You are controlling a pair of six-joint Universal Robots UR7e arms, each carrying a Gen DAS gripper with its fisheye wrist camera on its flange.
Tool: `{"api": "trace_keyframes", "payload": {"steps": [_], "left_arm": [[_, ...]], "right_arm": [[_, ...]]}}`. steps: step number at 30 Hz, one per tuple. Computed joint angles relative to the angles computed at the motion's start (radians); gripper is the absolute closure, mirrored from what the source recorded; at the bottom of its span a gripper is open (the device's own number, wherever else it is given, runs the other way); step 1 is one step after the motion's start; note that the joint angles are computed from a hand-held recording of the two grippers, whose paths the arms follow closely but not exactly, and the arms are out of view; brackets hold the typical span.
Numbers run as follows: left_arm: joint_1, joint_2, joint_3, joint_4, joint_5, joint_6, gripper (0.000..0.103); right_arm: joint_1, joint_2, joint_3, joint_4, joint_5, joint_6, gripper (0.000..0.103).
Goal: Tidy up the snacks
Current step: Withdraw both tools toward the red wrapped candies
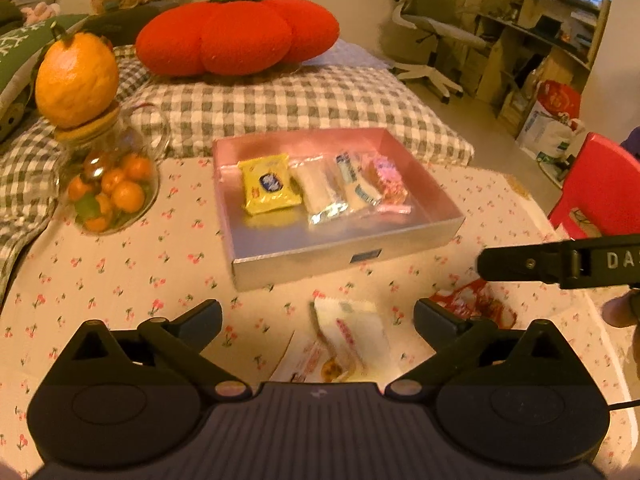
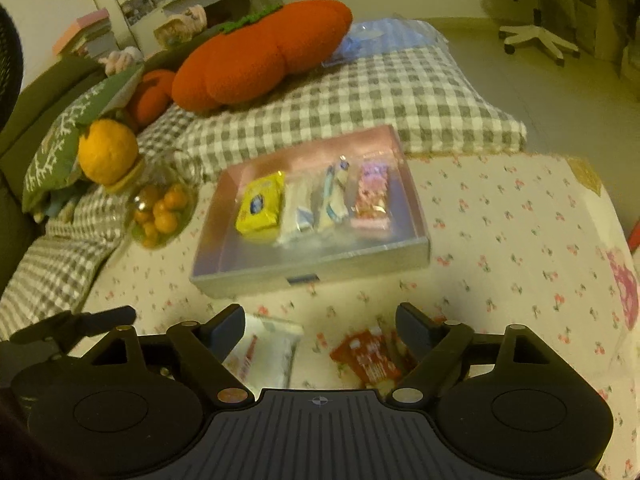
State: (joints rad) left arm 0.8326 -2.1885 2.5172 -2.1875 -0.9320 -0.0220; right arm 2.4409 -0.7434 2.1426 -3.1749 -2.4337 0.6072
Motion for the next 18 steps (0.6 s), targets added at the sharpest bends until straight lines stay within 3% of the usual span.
{"api": "trace_keyframes", "payload": {"steps": [5,11,14,18], "left_arm": [[-0.008,-0.031,0.02,0.028,0.02,-0.023,0.001],[-0.009,-0.023,0.044,0.044,0.035,-0.06,0.001],[-0.026,-0.009,0.069,0.024,0.052,-0.068,0.002],[-0.043,0.019,0.091,0.016,0.054,-0.089,0.007]], "right_arm": [[-0.007,0.009,0.052,-0.044,-0.01,0.031,0.018],[-0.018,-0.026,0.085,0.01,-0.006,0.104,0.018],[-0.018,-0.027,0.078,0.055,-0.046,0.13,0.018],[-0.039,-0.03,0.078,0.072,-0.033,0.142,0.018]]}}
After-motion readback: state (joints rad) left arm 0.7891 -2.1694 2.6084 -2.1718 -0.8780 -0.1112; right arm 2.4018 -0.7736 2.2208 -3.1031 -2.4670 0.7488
